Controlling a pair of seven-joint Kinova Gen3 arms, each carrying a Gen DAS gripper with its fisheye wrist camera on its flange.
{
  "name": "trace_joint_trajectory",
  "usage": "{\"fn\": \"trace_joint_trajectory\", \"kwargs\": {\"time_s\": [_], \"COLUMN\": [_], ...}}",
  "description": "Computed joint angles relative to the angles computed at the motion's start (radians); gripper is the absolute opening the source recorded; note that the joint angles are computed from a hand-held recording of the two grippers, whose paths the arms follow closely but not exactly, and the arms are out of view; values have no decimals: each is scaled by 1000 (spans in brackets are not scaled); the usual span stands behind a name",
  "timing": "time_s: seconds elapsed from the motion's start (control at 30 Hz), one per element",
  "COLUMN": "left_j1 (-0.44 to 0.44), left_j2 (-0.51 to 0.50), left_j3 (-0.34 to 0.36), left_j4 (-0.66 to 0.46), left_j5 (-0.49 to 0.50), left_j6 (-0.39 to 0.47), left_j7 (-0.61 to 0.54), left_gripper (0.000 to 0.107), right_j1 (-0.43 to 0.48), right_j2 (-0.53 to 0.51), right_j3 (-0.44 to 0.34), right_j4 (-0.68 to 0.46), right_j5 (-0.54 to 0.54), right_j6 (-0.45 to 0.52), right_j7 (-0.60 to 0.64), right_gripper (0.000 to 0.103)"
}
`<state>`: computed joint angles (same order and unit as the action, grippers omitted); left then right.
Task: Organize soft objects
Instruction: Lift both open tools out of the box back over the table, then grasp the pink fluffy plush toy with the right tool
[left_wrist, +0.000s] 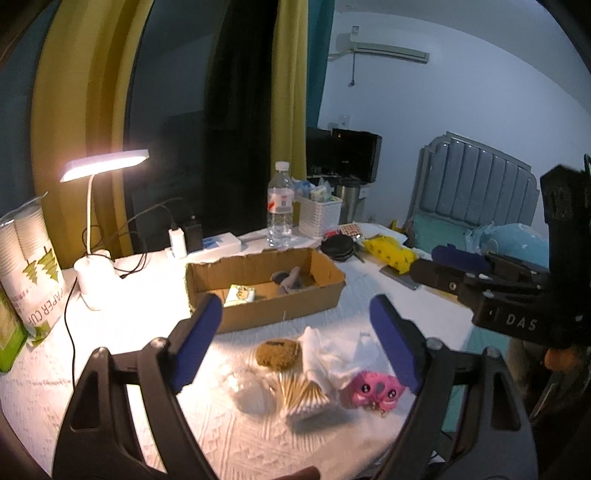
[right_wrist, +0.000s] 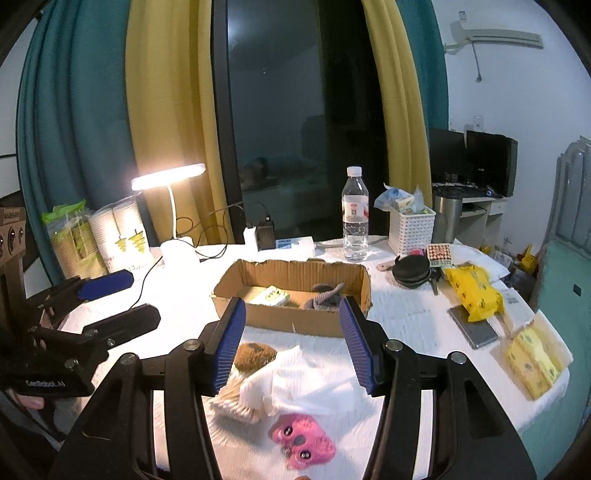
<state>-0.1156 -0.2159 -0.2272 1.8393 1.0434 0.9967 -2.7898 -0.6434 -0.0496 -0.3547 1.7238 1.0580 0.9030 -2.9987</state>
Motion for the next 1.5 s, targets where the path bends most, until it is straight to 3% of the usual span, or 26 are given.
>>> {"fn": "trace_joint_trajectory", "kwargs": {"time_s": [0.27, 0.77, 1.0, 1.2, 1.3, 1.5], "left_j1": [-3, 2, 15, 33, 55, 124], "left_j2": [3, 94, 135, 147, 149, 154], "left_j3": [10, 94, 141, 165, 188, 242], "left_j4": [27, 82, 75, 62, 46, 13], "left_j5": [-48, -177, -230, -261, -291, -361], "left_j6": [-7, -80, -113, -129, -154, -235], "left_j7": [32, 115, 163, 198, 232, 310], "left_gripper": [84, 84, 84, 84, 84, 84], "right_j1": [6, 53, 75, 66, 74, 127], "right_j2": [-24, 37, 80, 117, 105, 20], "right_j3": [-11, 56, 109, 140, 153, 155], "right_j4": [59, 169, 183, 183, 192, 241], "right_j5": [-25, -210, -337, -400, -432, -432], "right_j6": [-3, -175, -291, -333, -360, -376], "right_j7": [-42, -12, 97, 191, 249, 283], "right_gripper": [56, 56, 56, 53, 44, 42]}}
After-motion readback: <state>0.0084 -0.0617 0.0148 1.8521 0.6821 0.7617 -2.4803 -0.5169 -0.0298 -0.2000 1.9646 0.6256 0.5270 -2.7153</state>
